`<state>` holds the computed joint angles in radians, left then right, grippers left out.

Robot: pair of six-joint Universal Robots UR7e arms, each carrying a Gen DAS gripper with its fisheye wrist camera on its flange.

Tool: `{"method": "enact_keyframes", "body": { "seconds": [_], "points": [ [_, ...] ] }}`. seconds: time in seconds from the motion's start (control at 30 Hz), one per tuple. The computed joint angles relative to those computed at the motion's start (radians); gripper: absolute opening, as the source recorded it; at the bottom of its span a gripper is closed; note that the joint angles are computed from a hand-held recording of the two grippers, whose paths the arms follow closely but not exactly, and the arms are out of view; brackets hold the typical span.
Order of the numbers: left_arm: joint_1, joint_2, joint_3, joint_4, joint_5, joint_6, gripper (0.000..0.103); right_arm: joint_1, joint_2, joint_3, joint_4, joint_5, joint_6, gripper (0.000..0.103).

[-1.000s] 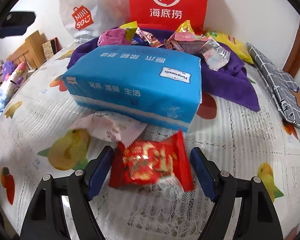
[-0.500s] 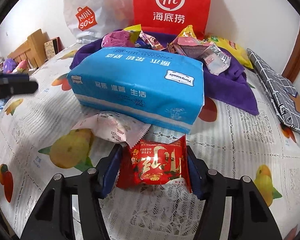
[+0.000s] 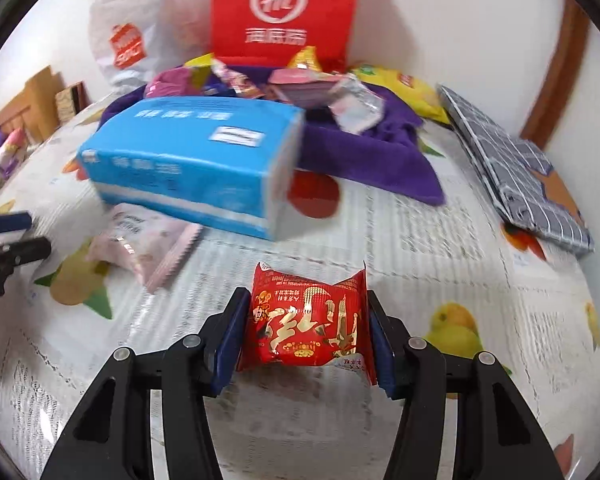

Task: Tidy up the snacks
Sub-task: 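Close the right tool on the red snack packet and lift it, then grasp the pink-white wowo packet with the left tool while the right tool holds the red packet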

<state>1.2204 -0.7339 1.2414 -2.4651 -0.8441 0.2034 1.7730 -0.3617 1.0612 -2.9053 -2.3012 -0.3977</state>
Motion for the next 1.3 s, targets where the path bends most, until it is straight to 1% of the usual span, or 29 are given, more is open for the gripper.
{"method": "enact_keyframes", "body": {
  "seconds": [0.07,0.13,0.23,0.33,0.5,0.57,0.67,0.73,0.77,0.8,0.87,1.0,1.07,1.1,1.13,1.17,1.2,1.23,1.27,1.3],
  "points": [
    [-0.001,0.003,-0.007,0.025,-0.001,-0.019,0.086,-0.008,-0.014,0.009,0.021,0.028,0.031,0.055],
    [-0.005,0.012,-0.02,0.053,0.007,-0.037,0.09,-0.011,-0.016,0.011,0.022,0.032,0.035,0.055],
    [-0.005,0.012,-0.02,0.049,-0.016,-0.046,0.09,-0.011,-0.013,0.008,0.022,0.033,0.036,0.055],
    [-0.007,0.016,-0.024,0.052,-0.068,-0.055,0.09,-0.013,-0.015,0.01,0.025,0.041,0.044,0.055],
    [-0.02,0.044,-0.061,0.1,-0.127,-0.077,0.089,-0.015,-0.022,0.021,0.018,0.044,0.039,0.054],
    [-0.026,0.061,-0.08,0.112,-0.144,-0.088,0.089,-0.018,-0.029,0.03,0.002,0.028,0.028,0.054],
    [-0.027,0.084,-0.109,0.114,-0.185,-0.122,0.089,-0.021,-0.036,0.046,-0.051,-0.032,0.005,0.054],
    [-0.031,0.099,-0.127,0.123,-0.206,-0.133,0.089,-0.028,-0.053,0.068,-0.067,-0.041,0.009,0.054],
    [-0.035,0.109,-0.135,0.125,-0.208,-0.134,0.09,-0.034,-0.065,0.083,-0.065,-0.03,0.022,0.054],
    [-0.039,0.117,-0.14,0.125,-0.203,-0.136,0.09,-0.042,-0.082,0.099,-0.052,-0.007,0.052,0.054],
    [-0.051,0.138,-0.147,0.115,-0.167,-0.141,0.09,-0.049,-0.093,0.107,-0.043,0.01,0.072,0.054],
    [-0.076,0.18,-0.158,0.077,-0.071,-0.167,0.09,-0.044,-0.083,0.098,-0.052,-0.012,0.054,0.054],
    [-0.085,0.198,-0.166,0.071,-0.022,-0.167,0.089,-0.048,-0.09,0.104,-0.047,-0.001,0.064,0.054],
    [-0.092,0.21,-0.17,0.07,0.017,-0.157,0.089,-0.049,-0.092,0.106,-0.044,0.006,0.069,0.055],
    [-0.099,0.219,-0.168,0.059,0.055,-0.142,0.085,-0.05,-0.093,0.106,-0.043,0.008,0.071,0.055],
    [-0.101,0.218,-0.157,0.029,0.058,-0.119,0.082,-0.049,-0.092,0.106,-0.044,0.006,0.07,0.055],
    [-0.1,0.213,-0.149,0.02,0.054,-0.115,0.073,-0.049,-0.092,0.105,-0.045,0.005,0.069,0.055],
    [-0.1,0.206,-0.14,0.006,0.055,-0.106,0.061,-0.05,-0.091,0.105,-0.046,0.003,0.065,0.055],
    [-0.098,0.198,-0.133,-0.003,0.051,-0.099,0.054,-0.049,-0.091,0.105,-0.048,0.002,0.065,0.055],
    [-0.091,0.187,-0.125,-0.009,0.033,-0.095,0.051,-0.049,-0.09,0.104,-0.049,0.0,0.062,0.055]
  ]
}}
